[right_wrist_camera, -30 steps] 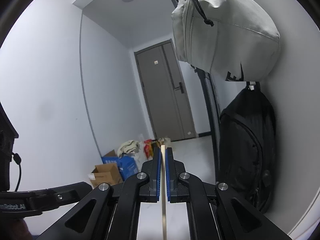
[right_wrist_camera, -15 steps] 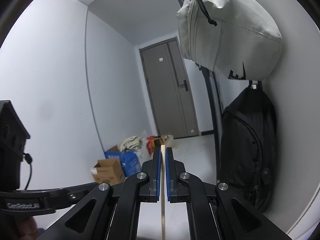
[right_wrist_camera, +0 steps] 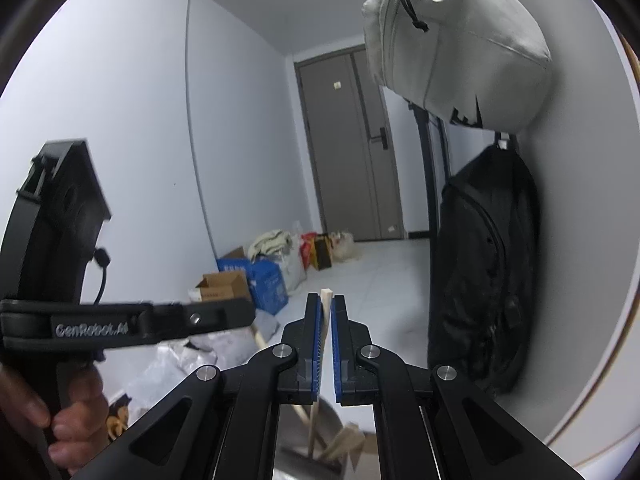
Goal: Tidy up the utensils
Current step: 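Open the right tool over the holder while the left tool opens too, then lower the left tool to the chopstick pile and close on chopsticks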
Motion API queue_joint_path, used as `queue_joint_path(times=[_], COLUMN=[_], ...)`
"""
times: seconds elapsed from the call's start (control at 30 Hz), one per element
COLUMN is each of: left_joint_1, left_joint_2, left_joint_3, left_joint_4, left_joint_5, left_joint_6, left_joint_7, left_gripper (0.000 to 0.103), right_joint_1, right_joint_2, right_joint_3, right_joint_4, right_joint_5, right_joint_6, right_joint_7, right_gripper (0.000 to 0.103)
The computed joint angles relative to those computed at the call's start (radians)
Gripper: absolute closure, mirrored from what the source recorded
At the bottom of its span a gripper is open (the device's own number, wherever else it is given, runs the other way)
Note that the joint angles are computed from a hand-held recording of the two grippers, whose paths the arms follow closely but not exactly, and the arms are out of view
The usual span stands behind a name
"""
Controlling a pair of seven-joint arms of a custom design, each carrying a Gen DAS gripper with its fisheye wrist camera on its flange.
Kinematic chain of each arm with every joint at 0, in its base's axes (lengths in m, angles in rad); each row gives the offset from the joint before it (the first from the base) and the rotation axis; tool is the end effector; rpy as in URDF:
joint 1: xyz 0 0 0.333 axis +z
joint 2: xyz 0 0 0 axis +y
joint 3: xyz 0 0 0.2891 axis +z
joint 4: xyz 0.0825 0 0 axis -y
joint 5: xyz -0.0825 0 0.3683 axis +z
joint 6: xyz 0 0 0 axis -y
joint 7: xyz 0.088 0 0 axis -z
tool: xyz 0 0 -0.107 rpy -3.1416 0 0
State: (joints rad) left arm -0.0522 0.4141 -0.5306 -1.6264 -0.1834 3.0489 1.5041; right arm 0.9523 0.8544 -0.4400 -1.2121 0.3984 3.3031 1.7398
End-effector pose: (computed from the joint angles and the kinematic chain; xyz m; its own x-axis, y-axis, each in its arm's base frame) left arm 0.6135 -0.3105 0.5164 -0.3777 -0.8272 0.4160 -0.6213 -0.1067 -0.7762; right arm 0.6047 0.4559 0.4442 0.4178 -0.8869 -0.1974 -0.3178 0.0609 -0.9462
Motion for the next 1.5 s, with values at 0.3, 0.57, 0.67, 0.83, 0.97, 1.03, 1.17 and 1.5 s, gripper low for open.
queue_joint_path(times=[0.3,0.57,0.67,0.83,0.97,1.03,1.17,1.5], left_joint_1=[0.080,0.005,-0.017,-0.057,-0.132,-0.194,-0.258,-0.251], left_joint_2=[0.049,0.027,-0.021,-0.112,-0.196,-0.256,-0.332,-0.363], left_joint_3=[-0.135,-0.055,-0.025,0.037,0.137,0.216,0.313,0.304], left_joint_4=[0.102,0.169,0.123,0.020,-0.101,-0.199,-0.342,-0.441], left_joint_5=[-0.115,-0.187,-0.224,-0.292,-0.224,-0.070,0.306,0.673], left_joint_6=[-0.135,-0.341,-0.340,-0.293,-0.228,-0.179,-0.138,-0.295], left_joint_7=[0.195,0.222,0.243,0.235,0.133,-0.023,-0.382,-0.779], left_gripper=[0.103,0.098,0.075,0.064,0.052,0.042,0.034,0.022], right_joint_1=[-0.136,-0.169,-0.183,-0.357,-0.313,-0.352,-0.334,-0.331], right_joint_2=[-0.153,-0.421,-0.501,-0.560,-0.563,-0.567,-0.569,-0.575], right_joint_3=[0.251,0.356,0.392,0.563,0.549,0.589,0.579,0.575], right_joint_4=[-0.179,-0.573,-0.697,-0.804,-0.810,-0.817,-0.817,-0.816], right_joint_5=[-0.030,0.064,0.100,0.014,0.115,0.096,0.144,0.226], right_joint_6=[-0.012,0.217,0.265,0.269,0.266,0.238,0.214,0.152], right_joint_7=[-0.066,-0.143,-0.187,-0.077,-0.189,-0.170,-0.165,-0.158], right_gripper=[0.096,0.046,0.019,0.006,0.000,0.000,0.000,0.000])
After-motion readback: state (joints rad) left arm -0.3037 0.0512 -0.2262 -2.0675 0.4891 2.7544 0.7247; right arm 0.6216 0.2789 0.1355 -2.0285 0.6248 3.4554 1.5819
